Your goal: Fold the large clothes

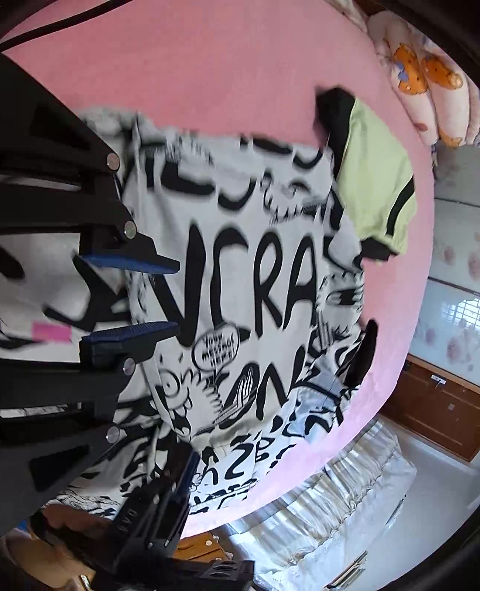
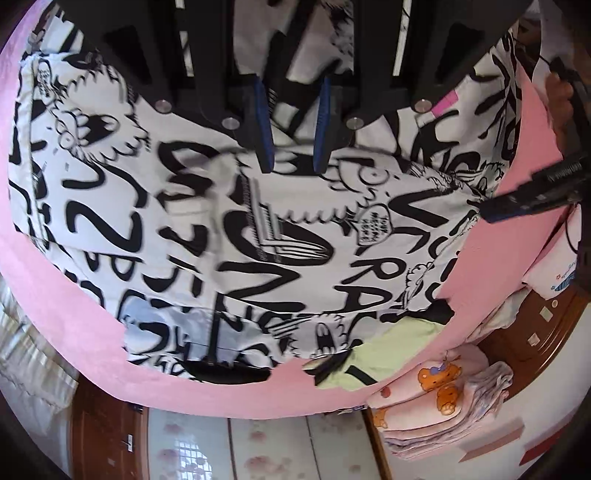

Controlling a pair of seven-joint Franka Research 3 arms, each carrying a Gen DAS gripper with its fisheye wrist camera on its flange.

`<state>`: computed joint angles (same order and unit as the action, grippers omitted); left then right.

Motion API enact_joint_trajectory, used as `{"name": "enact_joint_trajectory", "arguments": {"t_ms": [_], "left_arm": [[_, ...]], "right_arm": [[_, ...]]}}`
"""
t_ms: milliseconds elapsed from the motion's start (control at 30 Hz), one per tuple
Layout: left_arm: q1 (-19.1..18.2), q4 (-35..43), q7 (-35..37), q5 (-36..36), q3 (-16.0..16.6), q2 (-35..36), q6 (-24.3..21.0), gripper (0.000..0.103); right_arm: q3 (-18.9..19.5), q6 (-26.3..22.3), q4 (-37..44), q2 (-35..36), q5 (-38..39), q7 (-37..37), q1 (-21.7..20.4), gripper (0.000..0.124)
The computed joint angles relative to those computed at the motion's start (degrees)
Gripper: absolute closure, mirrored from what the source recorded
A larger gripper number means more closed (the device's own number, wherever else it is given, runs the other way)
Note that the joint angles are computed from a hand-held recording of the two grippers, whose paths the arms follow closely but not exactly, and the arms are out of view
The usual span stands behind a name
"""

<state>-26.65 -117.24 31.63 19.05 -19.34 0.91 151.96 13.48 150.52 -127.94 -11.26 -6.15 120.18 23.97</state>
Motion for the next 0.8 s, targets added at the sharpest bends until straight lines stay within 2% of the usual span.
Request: {"name": "enact_joint_trajectory", "arguments": {"t_ms": [133, 200, 233, 267, 333, 367, 400, 433, 467, 533, 633, 733, 800], "left_arm": [[-0.9, 5.7, -3.0, 0.8, 0.3, 7.0, -4.2, 0.078], [-1.4, 7.9, -4.7, 1.1, 1.0, 9.2, -9.0, 0.078], [-1.4, 7.8, -5.3, 0.9, 1.3, 9.4, -9.7, 0.078], [-0.9, 6.6, -5.6, -0.1, 1.5, 8.9, -8.4, 0.08], [0.6, 3.5, -4.7, -3.6, 1.4, 7.3, -4.5, 0.086], [1.3, 2.1, -3.5, -5.8, 1.2, 6.7, -2.6, 0.088], [1.8, 1.3, -2.6, -7.3, 1.1, 6.4, -1.4, 0.09], [2.0, 0.8, -2.0, -8.2, 1.1, 6.3, -0.8, 0.09], [2.0, 0.7, -2.0, -8.4, 1.1, 6.2, -0.7, 0.09], [1.7, 1.1, -2.6, -7.7, 1.2, 6.2, -1.4, 0.09], [1.5, 1.2, -2.8, -6.9, 1.2, 5.9, -2.3, 0.09], [1.4, 1.7, -2.6, -6.9, 1.1, 5.9, -3.4, 0.086], [1.2, 1.9, -2.5, -6.8, 1.0, 5.4, -4.9, 0.077]], "right_arm": [[-0.5, -0.2, 5.2, 6.8, 0.2, -0.2, 0.7, 0.102], [-1.5, -1.3, 6.7, 9.3, -0.9, -0.1, 1.1, 0.102], [-2.1, -1.0, 6.4, 9.6, -1.3, -0.2, 1.2, 0.102], [-2.6, -1.2, 5.9, 9.3, -3.3, 1.1, 1.1, 0.102], [-3.2, -3.6, 4.3, 7.6, -11.6, 8.3, 0.0, 0.102], [-4.0, -2.8, 2.0, 5.7, -12.1, 9.3, -0.9, 0.103], [-6.4, -0.7, -0.2, 4.3, -8.7, 7.1, 0.2, 0.109], [-7.0, 0.8, -2.4, 2.8, -5.3, 5.3, -0.7, 0.111], [-5.5, -0.9, -3.3, 1.3, -5.9, 6.4, -3.4, 0.11], [-3.7, -5.2, -4.4, -1.0, -11.8, 11.5, -6.7, 0.106], [-5.1, -5.0, -8.1, -4.1, -6.9, 8.7, -7.6, 0.104], [-4.9, -4.0, -11.6, -7.3, -4.3, 7.6, -9.1, 0.104], [-4.5, -3.7, -12.6, -8.5, -3.1, 7.1, -9.8, 0.104]]}}
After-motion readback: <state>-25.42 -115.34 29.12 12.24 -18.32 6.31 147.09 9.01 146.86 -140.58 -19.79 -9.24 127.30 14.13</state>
